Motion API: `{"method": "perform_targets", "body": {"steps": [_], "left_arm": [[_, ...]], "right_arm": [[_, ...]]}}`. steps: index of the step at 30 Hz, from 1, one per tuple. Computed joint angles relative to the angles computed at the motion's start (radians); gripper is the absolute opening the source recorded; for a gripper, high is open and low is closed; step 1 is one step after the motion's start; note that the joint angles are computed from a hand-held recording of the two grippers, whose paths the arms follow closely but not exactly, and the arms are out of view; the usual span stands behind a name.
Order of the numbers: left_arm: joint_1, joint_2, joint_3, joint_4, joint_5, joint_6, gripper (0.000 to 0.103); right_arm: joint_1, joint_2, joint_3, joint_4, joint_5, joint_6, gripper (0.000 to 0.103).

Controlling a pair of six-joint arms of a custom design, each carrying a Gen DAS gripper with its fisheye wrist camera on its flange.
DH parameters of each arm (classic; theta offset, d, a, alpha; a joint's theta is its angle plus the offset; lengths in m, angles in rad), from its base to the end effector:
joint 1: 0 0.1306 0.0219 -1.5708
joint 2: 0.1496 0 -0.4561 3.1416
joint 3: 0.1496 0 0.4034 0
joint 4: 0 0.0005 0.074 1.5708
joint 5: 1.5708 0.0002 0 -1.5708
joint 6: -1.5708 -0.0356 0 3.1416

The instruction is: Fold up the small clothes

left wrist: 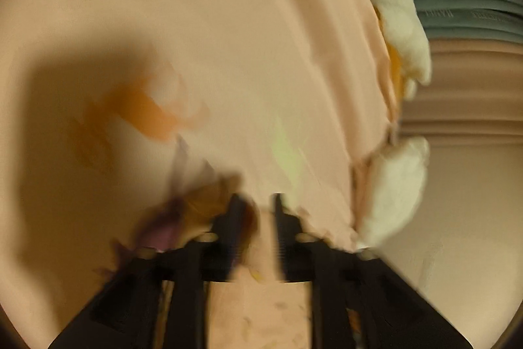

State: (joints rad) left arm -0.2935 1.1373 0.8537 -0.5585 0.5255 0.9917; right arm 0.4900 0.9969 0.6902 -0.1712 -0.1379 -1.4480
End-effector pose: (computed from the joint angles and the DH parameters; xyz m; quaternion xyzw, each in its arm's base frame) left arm 0.3307 -0.1191 0.3773 -0.2217 0.8795 -0.4005 0.1300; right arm 0.2764 0.1524 0.3740 0.3611 0.7729 0.4607 0.2450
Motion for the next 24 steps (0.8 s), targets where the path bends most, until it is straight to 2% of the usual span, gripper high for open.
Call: {"method": "perform_targets", "body": {"steps": [1, 2, 5, 7, 9, 11, 12, 14, 16, 19, 20, 22, 24], "left_arm": [[0.001, -0.008, 0.007, -0.022, -0.051, -0.007, 0.055], [0.01, -0.02, 0.004, -0.023, -0.08, -0.006, 0.059], [0.033, -0.056, -0.002, -0.041, -0.079, -0.056, 0.059], [-0.009, -0.087, 0.023, -0.108, -0.136, -0.192, 0.059], [-0.08, -0.113, 0.048, -0.172, -0.204, -0.308, 0.059], [-0.162, -0.132, 0.065, -0.225, -0.252, -0.402, 0.057], [-0.223, -0.139, 0.069, -0.247, -0.294, -0.441, 0.055], [-0.319, -0.123, 0.08, -0.277, -0.35, -0.505, 0.042], [-0.379, -0.081, 0.093, -0.301, -0.401, -0.54, 0.035], [-0.437, -0.001, 0.102, -0.319, -0.483, -0.553, 0.034], [-0.453, 0.026, 0.105, -0.307, -0.537, -0.552, 0.034], [-0.453, 0.055, 0.117, -0.267, -0.578, -0.543, 0.034], [-0.438, 0.082, 0.141, -0.237, -0.594, -0.508, 0.034]], "right_arm": [[0.0, -0.01, -0.001, -0.002, 0.023, 0.002, 0.045], [0.002, -0.024, 0.004, -0.03, 0.053, 0.014, 0.046], [0.025, -0.057, 0.035, -0.126, 0.119, 0.095, 0.046], [0.068, -0.071, 0.075, -0.203, 0.138, 0.225, 0.045], [0.138, -0.072, 0.119, -0.288, 0.164, 0.363, 0.042], [0.225, -0.055, 0.163, -0.378, 0.198, 0.473, 0.029], [0.263, -0.041, 0.179, -0.417, 0.211, 0.51, 0.026], [0.329, 0.015, 0.222, -0.513, 0.243, 0.582, 0.018], [0.377, 0.081, 0.258, -0.602, 0.276, 0.642, 0.016], [0.384, 0.178, 0.307, -0.671, 0.299, 0.697, 0.013], [0.384, 0.199, 0.32, -0.686, 0.319, 0.722, 0.013], [0.378, 0.24, 0.351, -0.704, 0.373, 0.78, 0.012], [0.341, 0.279, 0.38, -0.685, 0.388, 0.803, 0.012]]}}
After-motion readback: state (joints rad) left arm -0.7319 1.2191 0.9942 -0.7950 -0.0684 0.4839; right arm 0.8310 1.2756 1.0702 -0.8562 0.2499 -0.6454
